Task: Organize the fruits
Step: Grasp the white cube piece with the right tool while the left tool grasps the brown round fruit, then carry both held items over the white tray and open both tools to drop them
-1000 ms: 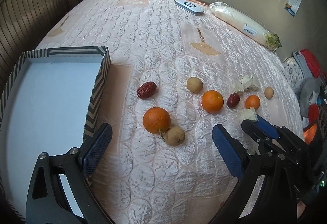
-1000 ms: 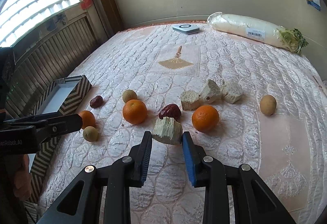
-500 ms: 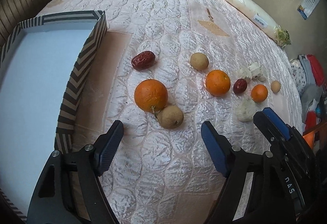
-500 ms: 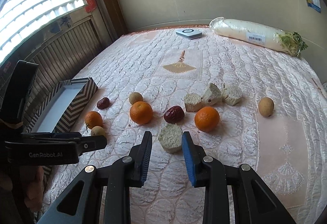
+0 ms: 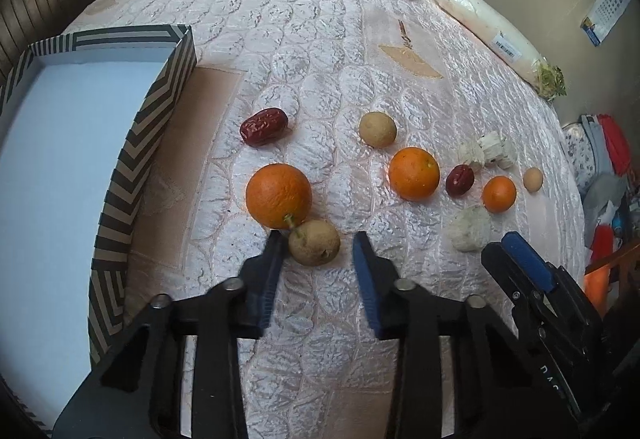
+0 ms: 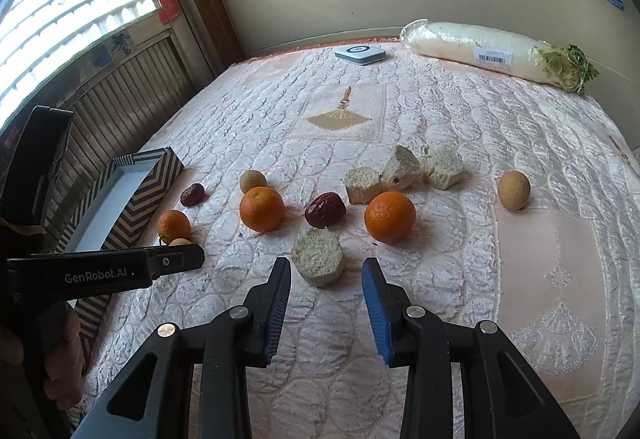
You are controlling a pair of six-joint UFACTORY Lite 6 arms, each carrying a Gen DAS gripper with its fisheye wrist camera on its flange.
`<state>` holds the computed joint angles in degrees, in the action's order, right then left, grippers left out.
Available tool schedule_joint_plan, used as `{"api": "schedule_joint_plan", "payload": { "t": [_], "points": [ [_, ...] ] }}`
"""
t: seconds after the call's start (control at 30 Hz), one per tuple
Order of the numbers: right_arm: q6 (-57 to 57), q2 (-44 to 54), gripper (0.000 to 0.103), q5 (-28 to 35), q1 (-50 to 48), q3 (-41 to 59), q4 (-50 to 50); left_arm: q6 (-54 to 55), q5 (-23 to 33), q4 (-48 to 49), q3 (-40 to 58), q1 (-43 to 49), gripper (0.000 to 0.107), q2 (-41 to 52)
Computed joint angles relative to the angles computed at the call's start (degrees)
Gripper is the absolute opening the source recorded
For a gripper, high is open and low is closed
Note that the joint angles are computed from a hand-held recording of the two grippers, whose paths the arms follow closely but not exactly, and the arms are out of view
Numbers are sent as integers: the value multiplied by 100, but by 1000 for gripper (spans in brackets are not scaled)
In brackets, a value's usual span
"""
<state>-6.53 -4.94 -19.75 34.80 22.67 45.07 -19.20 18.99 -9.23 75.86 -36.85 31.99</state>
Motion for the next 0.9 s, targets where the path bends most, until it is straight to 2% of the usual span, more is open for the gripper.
{"api": "schedule_joint_plan", "payload": {
  "t": [0.27, 0.37, 0.6, 0.7, 0.73, 0.8, 0.9],
  "points": [
    [-42, -155, 36, -16, 26, -105, 4, 1, -218, 52, -477, 21, 25, -465],
    [-6, -87, 43, -102, 70, -76, -20, 70, -273, 43, -708, 7, 25, -714],
    [-165, 708, 45, -104, 7, 497, 66, 139, -391, 123, -1227, -63, 25, -1245],
    [46, 1034, 45, -108, -71, 716, -292, 90, -416, 231, -1375, -90, 25, -1426],
    [-216, 1185, 44, -43, -68, 851, -73, 94, -436, 252, -1445, -85, 25, -1506],
    [-1078, 1264, 30, -121, 106, 965, 779, -188, -460, 588, -1562, -86, 25, -1647],
    [-1478, 1144, 30, -177, 291, 927, 1248, -392, -504, 857, -1729, 15, 25, -1845]
  ]
}}
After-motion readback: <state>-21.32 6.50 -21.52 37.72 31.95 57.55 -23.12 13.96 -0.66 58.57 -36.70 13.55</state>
